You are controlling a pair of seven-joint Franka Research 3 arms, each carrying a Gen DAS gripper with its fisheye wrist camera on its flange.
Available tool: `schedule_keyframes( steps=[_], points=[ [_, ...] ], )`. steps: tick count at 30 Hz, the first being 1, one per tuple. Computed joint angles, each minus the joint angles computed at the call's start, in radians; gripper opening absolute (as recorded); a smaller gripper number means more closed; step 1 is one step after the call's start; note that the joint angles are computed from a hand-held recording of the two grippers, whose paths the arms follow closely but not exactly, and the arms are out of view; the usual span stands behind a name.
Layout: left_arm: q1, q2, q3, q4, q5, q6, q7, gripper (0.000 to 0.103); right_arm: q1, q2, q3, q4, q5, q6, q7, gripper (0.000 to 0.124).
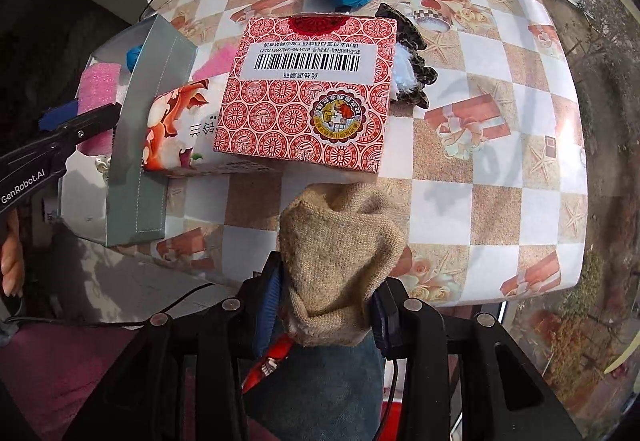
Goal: Organize soft objects
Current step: 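Lift the pink sponge with left tool while right tool carries the tan sock toward box, then hold the pink sponge over the box while right tool brings the tan sock over it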
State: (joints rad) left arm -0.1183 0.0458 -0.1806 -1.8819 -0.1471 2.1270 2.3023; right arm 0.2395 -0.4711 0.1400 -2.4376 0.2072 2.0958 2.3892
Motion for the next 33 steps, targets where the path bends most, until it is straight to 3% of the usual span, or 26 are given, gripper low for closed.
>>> schedule_keyframes(
  steps=[11,33],
  points=[
    [0.057,0.043,0.028,0.05,0.016,-0.001,-0.054,0.052,0.047,0.206,0.004,0.207,-0.065,0.001,-0.138,0.041],
    [0.156,0.155,0.05,0.135,0.047,-0.02,-0.28,0.052,0.104,0.55,-0.039,0.633,-0.12,-0.114,-0.342,0.041]
  ],
)
